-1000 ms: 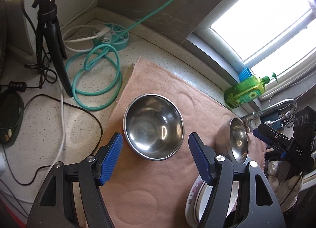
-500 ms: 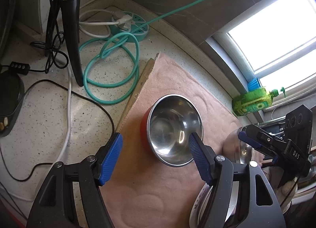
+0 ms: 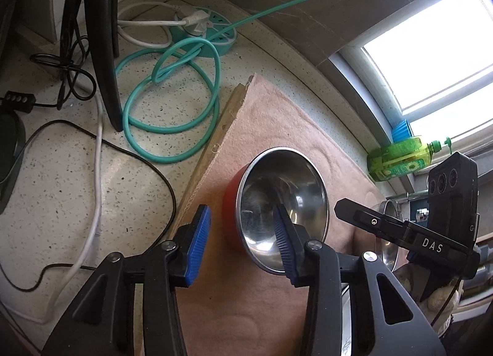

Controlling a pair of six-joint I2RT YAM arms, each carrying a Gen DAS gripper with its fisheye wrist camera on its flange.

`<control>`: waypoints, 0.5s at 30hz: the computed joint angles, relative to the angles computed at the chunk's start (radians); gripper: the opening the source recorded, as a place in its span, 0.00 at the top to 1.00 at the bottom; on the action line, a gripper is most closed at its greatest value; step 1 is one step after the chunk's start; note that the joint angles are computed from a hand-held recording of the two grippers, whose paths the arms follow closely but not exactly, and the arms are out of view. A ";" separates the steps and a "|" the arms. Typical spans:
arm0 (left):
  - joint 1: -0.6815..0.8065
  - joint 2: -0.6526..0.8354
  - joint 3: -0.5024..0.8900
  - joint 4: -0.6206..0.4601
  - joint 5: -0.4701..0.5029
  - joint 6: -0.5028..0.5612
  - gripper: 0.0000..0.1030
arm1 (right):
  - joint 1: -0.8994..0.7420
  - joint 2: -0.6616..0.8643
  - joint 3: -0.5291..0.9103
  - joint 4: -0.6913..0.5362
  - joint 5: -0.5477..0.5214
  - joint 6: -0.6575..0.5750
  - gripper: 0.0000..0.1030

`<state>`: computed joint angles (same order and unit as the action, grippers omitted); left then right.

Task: Organize plates and bowls
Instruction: 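Close both grippers together on the red-bottomed steel bowl rim, then lift the red-bottomed steel bowl and carry it toward the large steel bowl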

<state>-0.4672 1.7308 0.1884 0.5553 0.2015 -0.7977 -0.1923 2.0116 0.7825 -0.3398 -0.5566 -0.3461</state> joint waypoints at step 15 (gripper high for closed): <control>-0.012 0.072 0.025 0.029 0.006 0.040 0.87 | 0.027 0.043 0.000 0.037 0.031 0.013 0.92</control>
<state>-0.4791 1.8029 0.2135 0.5843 0.2070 -0.7580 -0.1653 2.0548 0.7828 -0.3024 -0.5251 -0.3331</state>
